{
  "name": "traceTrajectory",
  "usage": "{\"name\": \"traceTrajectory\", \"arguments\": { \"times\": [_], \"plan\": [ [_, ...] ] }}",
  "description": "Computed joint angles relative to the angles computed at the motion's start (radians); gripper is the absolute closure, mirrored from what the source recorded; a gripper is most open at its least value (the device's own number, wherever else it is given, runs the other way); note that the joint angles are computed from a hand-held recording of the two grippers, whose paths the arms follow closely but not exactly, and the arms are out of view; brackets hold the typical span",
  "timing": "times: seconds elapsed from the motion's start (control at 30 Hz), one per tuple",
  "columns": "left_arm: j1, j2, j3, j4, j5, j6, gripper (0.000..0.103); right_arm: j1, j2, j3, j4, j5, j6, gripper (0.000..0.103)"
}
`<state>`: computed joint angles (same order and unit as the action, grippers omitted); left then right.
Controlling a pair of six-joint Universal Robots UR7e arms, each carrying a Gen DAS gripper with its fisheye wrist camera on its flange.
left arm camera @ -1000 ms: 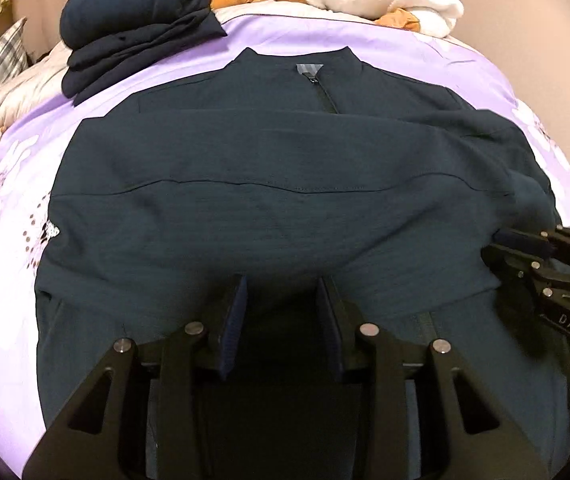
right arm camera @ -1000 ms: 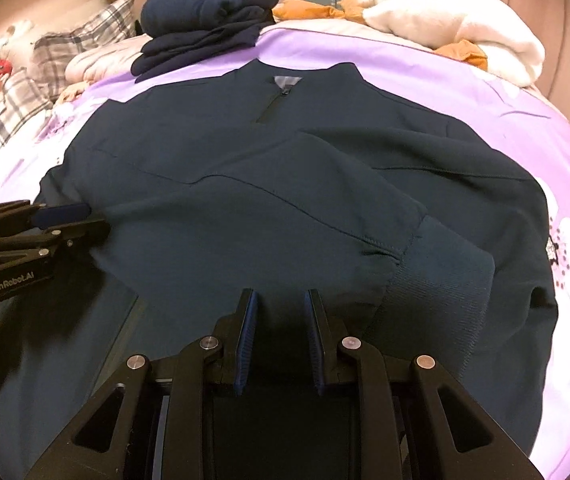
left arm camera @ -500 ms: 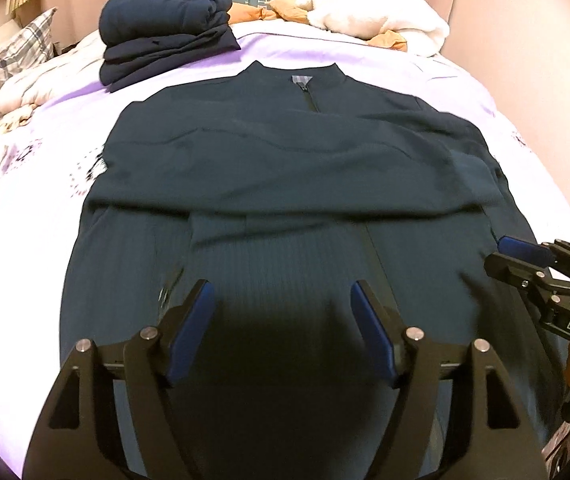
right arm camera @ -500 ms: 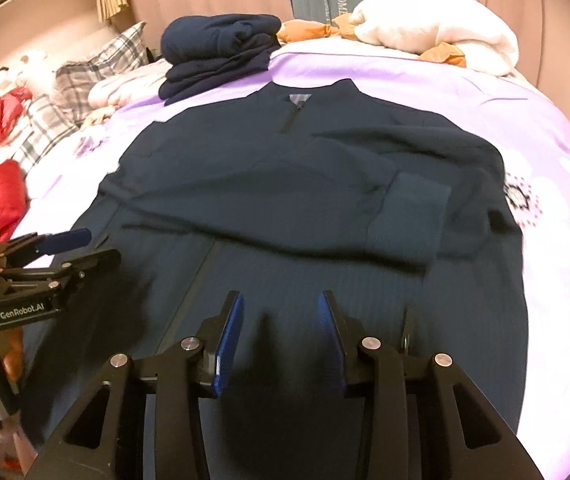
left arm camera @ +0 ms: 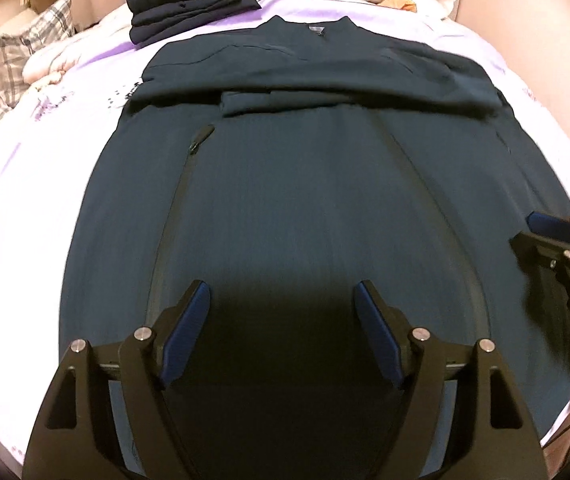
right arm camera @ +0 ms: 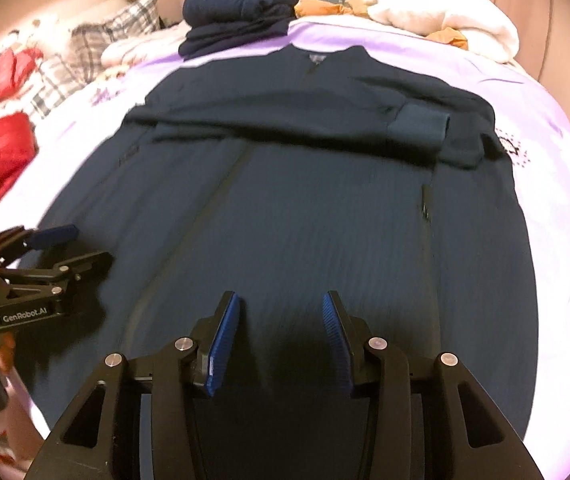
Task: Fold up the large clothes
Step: 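Move both open tools along the jacket body toward its ribbed hem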
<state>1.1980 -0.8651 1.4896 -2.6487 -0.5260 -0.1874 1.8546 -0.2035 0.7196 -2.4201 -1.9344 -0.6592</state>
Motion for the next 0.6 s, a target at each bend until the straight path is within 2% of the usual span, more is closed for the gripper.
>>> {"name": "traceTrajectory", "arguments": {
  "times": [0.4, 0.6],
  "plan": [
    [-0.028, -0.058, 0.127, -0.018, 0.007, -0.091, 0.021, -0.007, -0.11, 0.254, -0.165, -0.031, -0.025, 0.052],
    [-0.035, -0.079, 0.161, -0.007, 0.001, -0.127, 0.019, -0.013, -0.148, 0.312, -0.176, -0.031, -0.009, 0.052]
  ]
}}
